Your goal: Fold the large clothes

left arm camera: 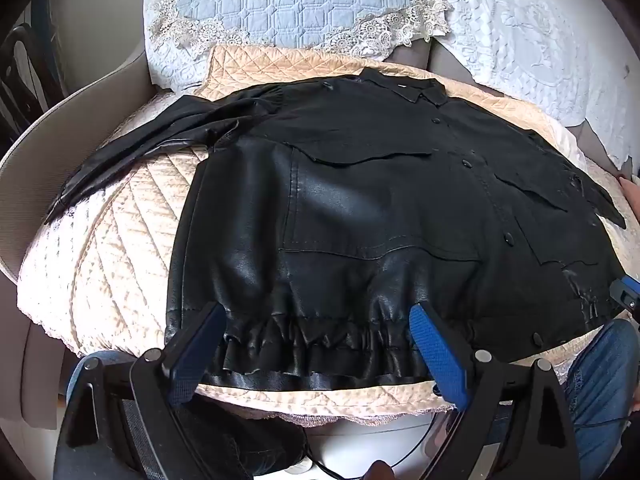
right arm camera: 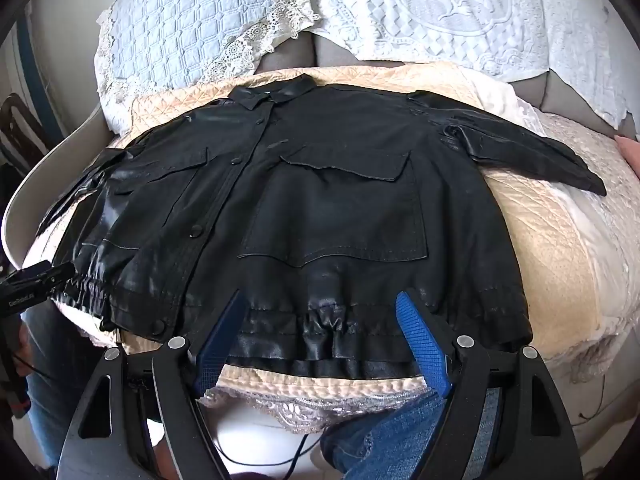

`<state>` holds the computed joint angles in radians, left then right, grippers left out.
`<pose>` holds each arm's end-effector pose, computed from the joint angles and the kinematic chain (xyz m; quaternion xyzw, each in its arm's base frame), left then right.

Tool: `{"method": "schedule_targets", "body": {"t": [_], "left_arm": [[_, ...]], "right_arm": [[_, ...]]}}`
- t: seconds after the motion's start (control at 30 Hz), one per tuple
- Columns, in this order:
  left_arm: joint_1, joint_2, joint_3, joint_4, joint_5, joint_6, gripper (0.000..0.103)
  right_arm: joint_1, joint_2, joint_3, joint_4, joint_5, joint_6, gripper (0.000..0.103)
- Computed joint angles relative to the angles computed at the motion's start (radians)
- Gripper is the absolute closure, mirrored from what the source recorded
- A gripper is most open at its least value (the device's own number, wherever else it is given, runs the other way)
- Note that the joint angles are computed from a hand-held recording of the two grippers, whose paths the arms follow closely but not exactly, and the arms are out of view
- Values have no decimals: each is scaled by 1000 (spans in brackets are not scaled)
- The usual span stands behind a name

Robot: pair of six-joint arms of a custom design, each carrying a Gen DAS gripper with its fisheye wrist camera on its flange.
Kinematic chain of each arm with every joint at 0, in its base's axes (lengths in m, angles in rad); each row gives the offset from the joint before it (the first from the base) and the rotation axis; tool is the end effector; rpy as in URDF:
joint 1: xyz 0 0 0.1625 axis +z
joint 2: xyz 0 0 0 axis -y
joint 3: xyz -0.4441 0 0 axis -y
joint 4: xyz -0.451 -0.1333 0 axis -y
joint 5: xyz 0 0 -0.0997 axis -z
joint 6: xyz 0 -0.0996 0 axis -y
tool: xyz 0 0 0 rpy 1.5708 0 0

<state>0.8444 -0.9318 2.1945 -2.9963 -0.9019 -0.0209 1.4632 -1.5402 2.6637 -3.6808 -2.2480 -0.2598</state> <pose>-0.1947 -0.5128 0.0283 0.3002 0.8927 -0.1909 0.2766 0.0352 -0.3341 0.2401 -0.0937 -0.8403 0.3857 0.3692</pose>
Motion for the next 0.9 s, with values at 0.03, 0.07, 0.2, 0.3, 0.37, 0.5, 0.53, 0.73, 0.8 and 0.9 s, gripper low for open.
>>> {"method": "schedule_targets", "body": {"t": [0.03,0.07,0.2,0.3,0.37,0.5,0.53,0.73,0.8,0.9], "left_arm": [[0,2,0,-2,4,2,9],[-6,5,1,-2,7,-1,9],[-23,0,14,-5,9,-13,9],[-21,0,16,-8,5,-16,9],[-20,-3,11,7,-1,-11,9],[-20,-2,13,6,3,-7,9],[-20,-2,13,7,3,-7,9],[-18,-3,11,8,0,-3,9],[-19,-2,12,6,-2,0,9],[-20,-1,11,9,-2,0,9]], "right_arm": [[1,1,-1,-3,-2,-1,25],[1,2,-1,-6,-3,-4,25],[-4,-7,-2,5,3,1,25],[-14,-15,9,9,16,-3,25],[-23,-25,13,12,29,-7,25],[10,14,-5,4,-13,5,25],[11,15,-6,4,-14,5,25],[11,20,-5,-2,-13,-6,25],[14,30,-7,-12,-18,-11,25],[17,34,-9,-15,-22,-12,25]]}}
